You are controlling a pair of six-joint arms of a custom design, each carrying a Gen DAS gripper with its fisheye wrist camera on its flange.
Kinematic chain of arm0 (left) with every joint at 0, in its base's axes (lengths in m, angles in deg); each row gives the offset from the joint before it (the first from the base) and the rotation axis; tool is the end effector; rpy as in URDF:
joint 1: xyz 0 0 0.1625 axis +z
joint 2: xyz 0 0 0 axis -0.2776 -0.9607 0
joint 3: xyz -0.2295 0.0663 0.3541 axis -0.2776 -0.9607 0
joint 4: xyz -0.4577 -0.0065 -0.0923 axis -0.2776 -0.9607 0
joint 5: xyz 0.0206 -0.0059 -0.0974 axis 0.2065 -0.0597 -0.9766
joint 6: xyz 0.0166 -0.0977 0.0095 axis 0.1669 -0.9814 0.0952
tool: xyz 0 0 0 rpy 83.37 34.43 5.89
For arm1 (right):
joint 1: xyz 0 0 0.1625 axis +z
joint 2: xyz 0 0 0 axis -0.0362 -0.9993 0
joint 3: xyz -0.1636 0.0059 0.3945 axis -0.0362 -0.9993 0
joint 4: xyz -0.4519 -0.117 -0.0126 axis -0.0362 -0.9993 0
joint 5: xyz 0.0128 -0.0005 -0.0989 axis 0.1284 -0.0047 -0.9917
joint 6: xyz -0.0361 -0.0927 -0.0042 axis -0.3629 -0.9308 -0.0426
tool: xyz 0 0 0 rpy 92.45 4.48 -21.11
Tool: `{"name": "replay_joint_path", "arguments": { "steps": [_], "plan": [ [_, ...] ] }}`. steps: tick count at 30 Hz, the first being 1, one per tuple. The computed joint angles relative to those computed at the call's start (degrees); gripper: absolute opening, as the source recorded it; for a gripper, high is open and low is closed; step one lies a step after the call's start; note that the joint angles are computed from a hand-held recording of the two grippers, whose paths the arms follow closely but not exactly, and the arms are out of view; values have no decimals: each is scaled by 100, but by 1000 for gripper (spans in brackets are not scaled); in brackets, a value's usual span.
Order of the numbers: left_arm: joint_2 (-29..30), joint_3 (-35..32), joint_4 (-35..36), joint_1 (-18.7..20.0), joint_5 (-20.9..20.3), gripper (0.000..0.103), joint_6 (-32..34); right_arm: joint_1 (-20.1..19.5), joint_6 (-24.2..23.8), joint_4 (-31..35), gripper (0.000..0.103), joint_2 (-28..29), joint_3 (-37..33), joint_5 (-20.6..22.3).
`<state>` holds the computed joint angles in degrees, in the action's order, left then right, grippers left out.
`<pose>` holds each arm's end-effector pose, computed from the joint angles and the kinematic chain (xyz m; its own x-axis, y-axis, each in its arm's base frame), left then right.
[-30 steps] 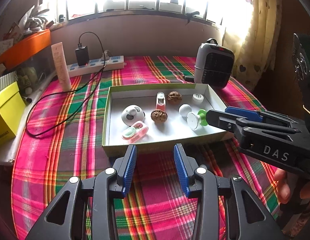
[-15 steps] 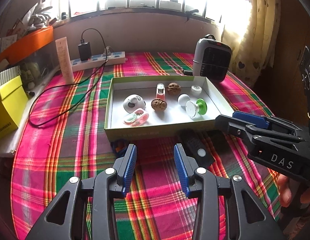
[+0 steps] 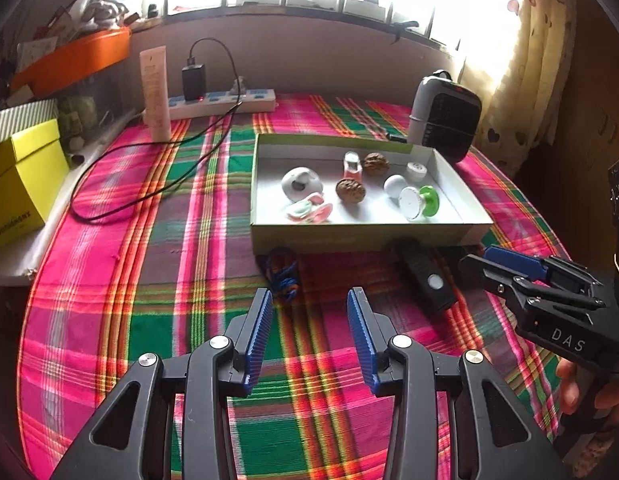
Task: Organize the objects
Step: 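Move left tool to blue rope keychain while right tool moves to black rectangular device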
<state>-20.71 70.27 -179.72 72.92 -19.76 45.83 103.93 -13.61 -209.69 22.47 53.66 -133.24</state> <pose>-0.0681 -0.4737 0.1680 -0.7789 0.1247 -0.6146 0.4854 0.7404 -0.4650 0.2002 -0.5008 0.0125 -0.7849 -0.2931 0.5459 -0.5502 0.7350 -0.3964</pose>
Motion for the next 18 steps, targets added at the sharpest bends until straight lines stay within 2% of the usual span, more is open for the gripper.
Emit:
{"name": "replay_joint_path", "arguments": {
  "steps": [12, 15, 18],
  "plan": [
    [138, -199, 162, 311, -171, 39, -90, -26, -33, 216, 46, 146, -130, 58],
    [196, -264, 137, 377, -271, 39, -53, -44, 3, 283, 53, 190, -185, 72],
    [273, -339, 157, 427, -244, 39, -92, -49, -12, 332, 54, 217, -220, 87]
  ]
}}
